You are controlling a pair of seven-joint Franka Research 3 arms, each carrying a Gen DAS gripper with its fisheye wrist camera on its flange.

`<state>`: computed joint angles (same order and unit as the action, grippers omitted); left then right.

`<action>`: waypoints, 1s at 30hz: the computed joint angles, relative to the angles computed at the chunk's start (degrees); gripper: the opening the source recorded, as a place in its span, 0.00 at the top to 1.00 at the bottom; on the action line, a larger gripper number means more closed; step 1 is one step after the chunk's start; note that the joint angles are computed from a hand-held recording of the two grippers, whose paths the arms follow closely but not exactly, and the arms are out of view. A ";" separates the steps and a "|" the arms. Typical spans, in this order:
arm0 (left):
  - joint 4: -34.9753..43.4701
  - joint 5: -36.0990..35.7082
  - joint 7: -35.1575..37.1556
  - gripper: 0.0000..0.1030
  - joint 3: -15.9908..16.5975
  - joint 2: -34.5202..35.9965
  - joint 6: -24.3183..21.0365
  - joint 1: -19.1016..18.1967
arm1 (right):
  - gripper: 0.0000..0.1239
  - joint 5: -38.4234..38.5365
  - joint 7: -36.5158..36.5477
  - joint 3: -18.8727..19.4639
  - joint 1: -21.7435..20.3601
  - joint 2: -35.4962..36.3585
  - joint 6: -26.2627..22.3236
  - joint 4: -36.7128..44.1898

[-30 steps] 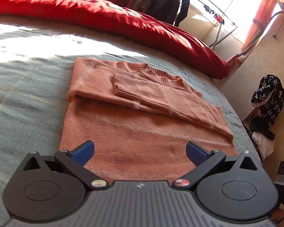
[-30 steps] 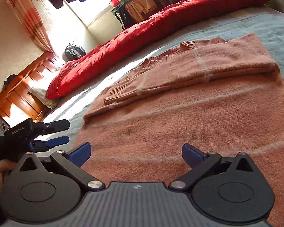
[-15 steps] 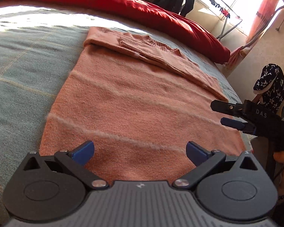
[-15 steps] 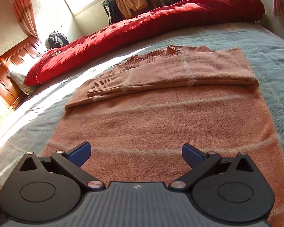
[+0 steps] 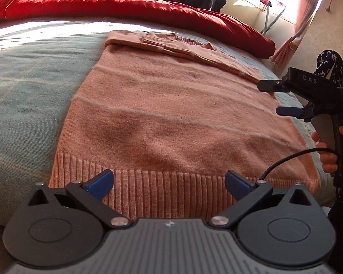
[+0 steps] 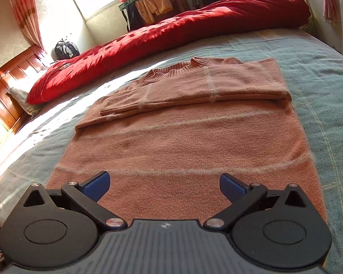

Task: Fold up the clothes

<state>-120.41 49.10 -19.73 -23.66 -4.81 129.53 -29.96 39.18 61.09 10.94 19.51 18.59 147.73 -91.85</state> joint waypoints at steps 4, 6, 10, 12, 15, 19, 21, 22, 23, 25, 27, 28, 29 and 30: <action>1.43 0.88 2.99 0.01 -0.33 1.24 -2.65 -0.66 | 0.17 -2.27 1.12 -0.67 0.69 -1.46 0.17 -3.44; 0.51 0.78 2.56 0.01 0.13 0.99 -0.50 -0.62 | 0.17 -2.61 1.09 -0.78 0.95 -2.90 1.55 -6.65; -0.17 1.91 1.52 0.01 0.10 0.69 0.48 -0.64 | 0.17 -2.76 -2.93 -0.51 1.59 -6.52 6.89 -13.61; -0.42 2.89 1.26 0.01 0.00 0.26 0.66 -0.60 | 0.17 -4.09 -2.31 -0.95 2.08 -7.66 7.35 -15.05; -1.03 4.41 0.89 0.01 -0.08 -0.21 1.06 -0.35 | 0.17 -6.01 -1.42 -1.45 2.61 -9.41 7.77 -17.13; -2.38 3.05 2.06 0.01 0.10 -0.38 2.48 -0.12 | 0.17 -9.55 -1.76 -1.98 3.24 -11.73 8.51 -20.52; -3.35 2.93 2.45 0.01 0.01 -0.97 3.33 -0.11 | 0.17 -10.83 -3.87 -1.97 3.45 -13.46 10.36 -23.76; -3.80 2.58 2.80 0.01 -0.08 -1.44 3.66 -0.14 | 0.17 -9.62 -6.30 -1.73 3.38 -14.50 11.96 -25.67; -4.18 2.24 3.13 0.01 -0.20 -1.89 3.85 -0.16 | 0.17 -7.48 -9.22 -1.48 3.29 -15.46 13.37 -27.38; -4.33 1.98 3.56 0.01 -0.68 -2.58 2.91 -0.16 | 0.17 -2.44 -15.24 -1.28 3.44 -17.11 15.72 -30.21; -3.84 2.79 4.54 0.01 -1.11 -2.70 1.57 -0.05 | 0.17 2.58 -19.42 -1.44 3.83 -17.68 16.83 -31.31; -3.37 3.52 5.12 0.01 -1.28 -2.55 0.73 0.04 | 0.17 3.97 -20.41 -1.56 4.06 -17.73 17.25 -31.52; -3.01 4.31 5.63 0.01 -1.30 -2.43 0.27 0.16 | 0.17 4.61 -20.88 -1.65 4.27 -17.70 17.63 -31.63; -2.79 5.38 6.03 0.01 -1.24 -2.31 0.32 0.32 | 0.17 4.44 -20.78 -1.73 4.47 -17.64 18.03 -31.72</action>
<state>-123.20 54.48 -13.70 -24.90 -7.12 129.85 -29.64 43.62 40.31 9.21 23.98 0.94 165.75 -123.57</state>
